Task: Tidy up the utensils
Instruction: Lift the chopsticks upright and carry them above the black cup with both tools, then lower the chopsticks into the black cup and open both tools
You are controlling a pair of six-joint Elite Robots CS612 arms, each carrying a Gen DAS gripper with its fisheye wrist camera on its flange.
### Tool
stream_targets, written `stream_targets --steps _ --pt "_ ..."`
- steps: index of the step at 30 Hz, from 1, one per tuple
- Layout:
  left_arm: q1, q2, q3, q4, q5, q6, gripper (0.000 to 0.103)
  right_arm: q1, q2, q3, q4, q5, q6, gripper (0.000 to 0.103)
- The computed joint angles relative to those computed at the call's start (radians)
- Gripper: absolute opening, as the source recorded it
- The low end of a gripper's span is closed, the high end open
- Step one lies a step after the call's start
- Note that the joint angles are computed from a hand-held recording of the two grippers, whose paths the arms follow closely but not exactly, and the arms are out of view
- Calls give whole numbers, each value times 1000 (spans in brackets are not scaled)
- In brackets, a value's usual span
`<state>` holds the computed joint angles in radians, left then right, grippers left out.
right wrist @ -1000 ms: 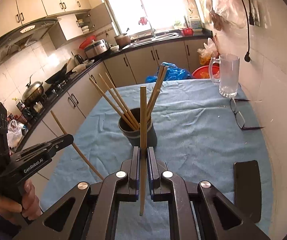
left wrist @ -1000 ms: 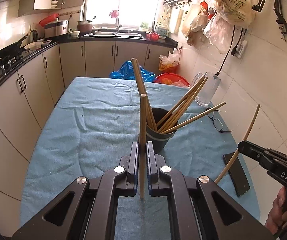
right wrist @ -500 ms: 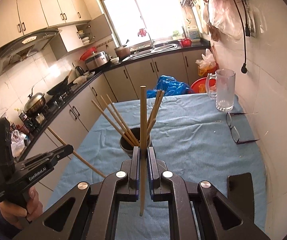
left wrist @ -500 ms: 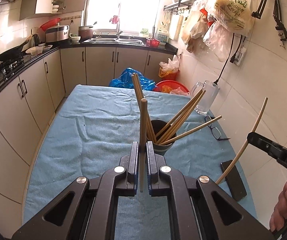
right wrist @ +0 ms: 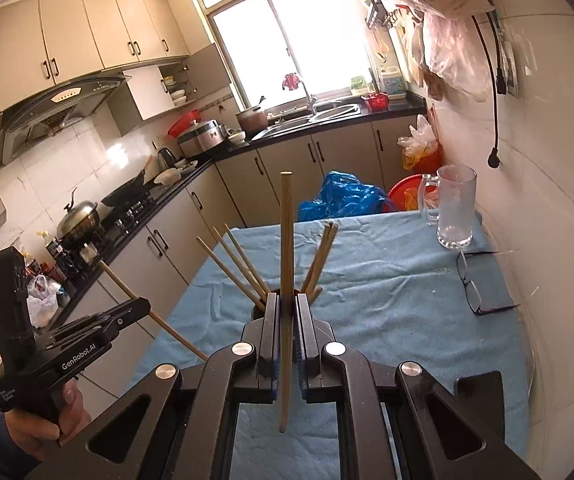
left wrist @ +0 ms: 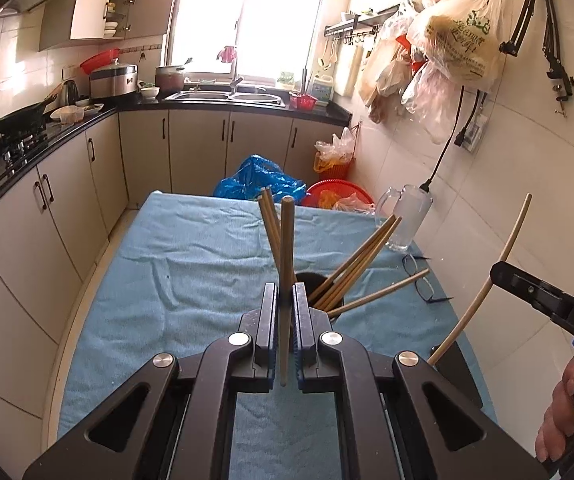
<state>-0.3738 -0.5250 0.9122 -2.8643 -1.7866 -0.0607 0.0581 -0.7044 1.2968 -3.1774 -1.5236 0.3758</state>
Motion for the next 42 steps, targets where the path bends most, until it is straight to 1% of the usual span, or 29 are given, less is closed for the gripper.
stream_targets --steps 12,16,19,26,36,39,42 --pt "4 24 -102 24 -36 -27 6 -5 8 -52 -12 12 7 7" --pt "3 40 -153 36 -50 -36 6 -7 20 -88 -5 13 18 7" --pt "2 54 -191 48 -52 -34 6 -6 34 -124 6 0 18 7" --pt "0 116 -306 121 -42 -47 6 3 84 -224 54 -49 19 7" --pt "-2 222 -476 222 -34 -86 6 10 192 -401 179 -129 48 7" --pt "-2 240 -502 252 -30 -77 6 13 217 -437 220 -137 42 7" --pt "-1 239 -495 259 -33 -56 6 12 228 -450 252 -127 37 8"
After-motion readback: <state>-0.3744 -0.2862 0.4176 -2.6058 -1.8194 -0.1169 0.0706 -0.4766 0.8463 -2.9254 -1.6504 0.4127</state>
